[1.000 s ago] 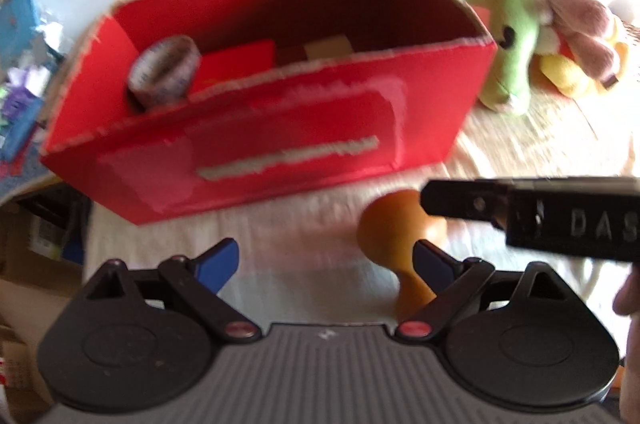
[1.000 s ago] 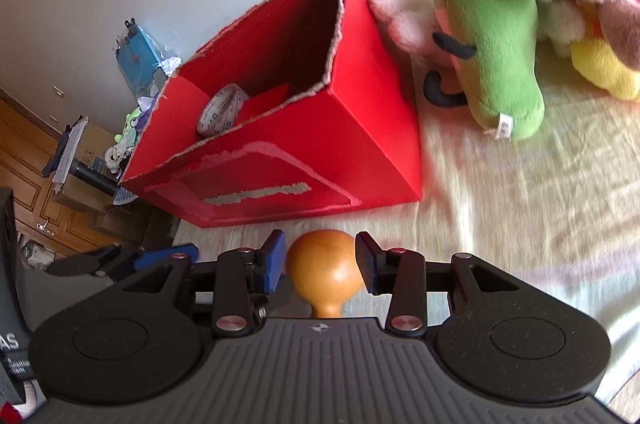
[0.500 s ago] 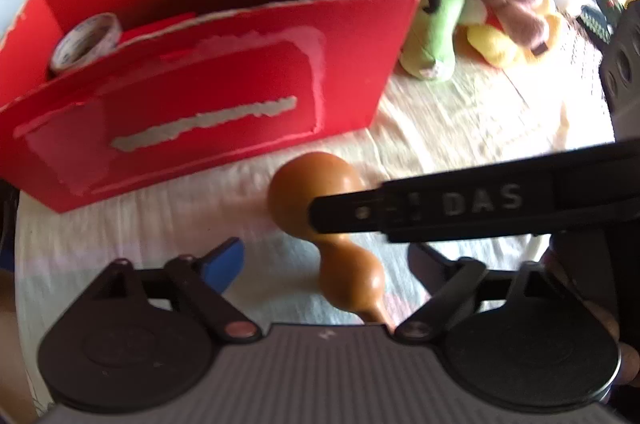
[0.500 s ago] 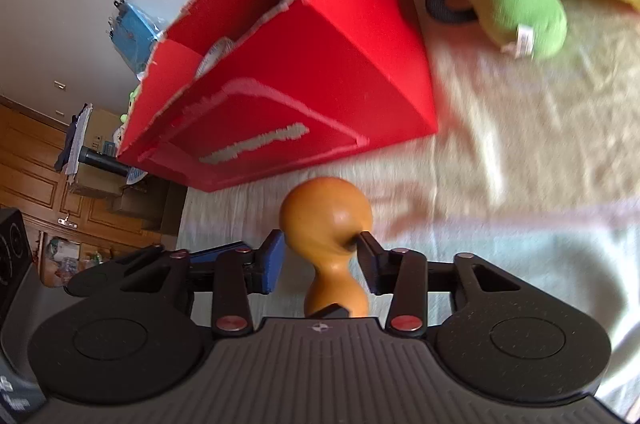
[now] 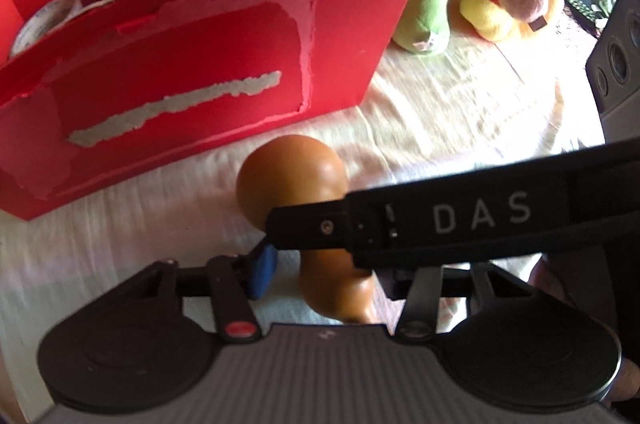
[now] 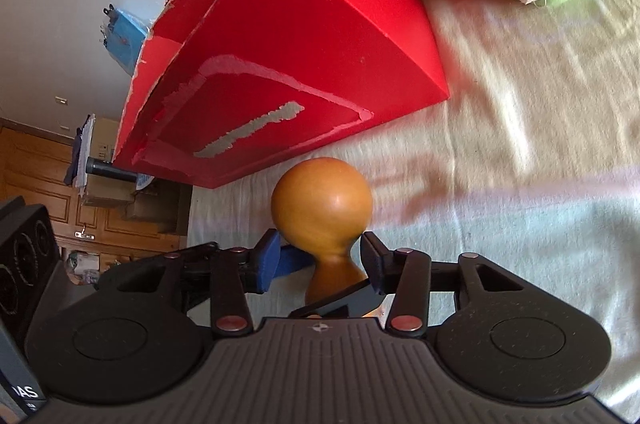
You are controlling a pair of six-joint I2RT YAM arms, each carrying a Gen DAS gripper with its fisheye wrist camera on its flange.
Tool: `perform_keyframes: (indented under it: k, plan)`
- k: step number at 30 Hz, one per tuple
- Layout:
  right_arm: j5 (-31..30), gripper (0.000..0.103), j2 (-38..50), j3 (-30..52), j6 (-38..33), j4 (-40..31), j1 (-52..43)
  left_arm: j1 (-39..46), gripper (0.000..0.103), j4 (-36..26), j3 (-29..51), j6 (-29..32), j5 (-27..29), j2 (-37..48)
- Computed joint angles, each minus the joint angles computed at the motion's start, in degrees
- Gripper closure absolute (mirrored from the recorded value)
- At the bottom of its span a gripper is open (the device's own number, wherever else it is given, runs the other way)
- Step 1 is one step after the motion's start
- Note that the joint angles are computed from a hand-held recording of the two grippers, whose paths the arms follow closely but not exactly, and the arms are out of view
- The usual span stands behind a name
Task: Organize objects
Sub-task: 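Close the right gripper around the neck of the orange gourd toy, then lift the gourd toy with the right gripper and carry it over the red box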
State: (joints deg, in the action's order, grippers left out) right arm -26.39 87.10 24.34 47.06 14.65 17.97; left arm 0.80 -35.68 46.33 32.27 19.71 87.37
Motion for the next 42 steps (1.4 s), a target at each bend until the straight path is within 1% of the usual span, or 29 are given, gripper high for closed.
perform_keyframes:
  k: [1, 2, 4, 5, 8, 10, 15, 17, 19, 22, 25, 27, 30, 31, 33, 39, 42]
  plan:
    - [0.25, 0.058, -0.05, 0.06, 0.09, -0.06, -0.01, 0.12, 0.059, -0.1, 0.06, 0.65, 0.23, -0.22]
    - [0.4, 0.062, -0.19, -0.04, 0.21, 0.01, -0.05, 0.19, 0.06, -0.13, 0.04, 1.39, 0.41, -0.65]
    - [0.58, 0.072, -0.27, -0.21, 0.49, 0.33, -0.13, 0.37, 0.06, -0.27, -0.18, 3.17, 1.04, -1.88]
    - [1.07, 0.074, -0.62, -0.29, 0.52, 0.15, -0.06, 0.31, 0.06, -0.02, -0.42, 4.07, 1.07, -2.46]
    - [1.28, 0.074, -0.48, -0.71, 1.57, 1.15, -0.39, 0.46, 0.06, 0.01, 0.12, 5.85, 1.49, -1.71]
    - [1.37, 0.072, -0.27, -1.22, 2.7, 2.05, -0.38, 0.83, 0.058, -0.62, 1.55, 6.63, 1.45, 0.61]
    - [3.62, 0.072, -0.2, -1.68, 4.94, 2.86, 0.86, 2.52, 0.058, -2.58, 5.42, 7.99, 1.51, 6.56]
    - [4.27, 0.069, 0.64, -1.76, 6.3, 4.33, 1.3, 2.87, 0.059, -2.83, 6.05, 8.82, 1.99, 7.68]
    - [5.19, 0.064, 2.28, -1.06, 7.65, 5.4, 2.35, 3.36, 0.062, -3.28, 6.61, 10.25, 2.75, 8.27]
    - [5.2, 0.067, 4.61, -0.56, 9.06, 7.83, 3.03, 3.96, 0.065, -3.4, 6.83, 12.73, 3.43, 8.65]
    - [5.52, 0.072, 5.11, 0.14, 9.0, 7.62, 3.32, 4.52, 0.067, -3.28, 7.27, 14.49, 3.14, 8.89]
    - [5.98, 0.072, 4.71, 0.14, 8.79, 7.5, 3.61, 5.06, 0.067, -4.13, 7.83, 15.91, 3.66, 8.77]
    - [5.7, 0.072, 2.9, -0.8, 9.33, 7.12, 3.0, 5.53, 0.067, -5.72, 8.63, 18.12, 4.64, 8.41]
    - [5.87, 0.072, 2.05, -1.3, 9.64, 7.03, 2.82, 6.19, 0.067, -6.66, 9.29, 19.69, 5.13, 8.53]
    - [6.86, 0.072, -0.87, -2.28, 9.96, 5.59, 2.75, 6.25, 0.067, -7.71, 9.72, 21.64, 6.21, 7.93]
    - [10.96, 0.072, -12.45, -5.47, 11.43, -0.12, 2.83, 6.21, 0.067, -12.46, 11.07, 27.74, 10.16, 4.65]
    - [12.75, 0.072, -20.58, -7.4, 11.92, -4.73, 2.39, 6.1, 0.067, -15.28, 11.67, 30.54, 12.35, 2.61]
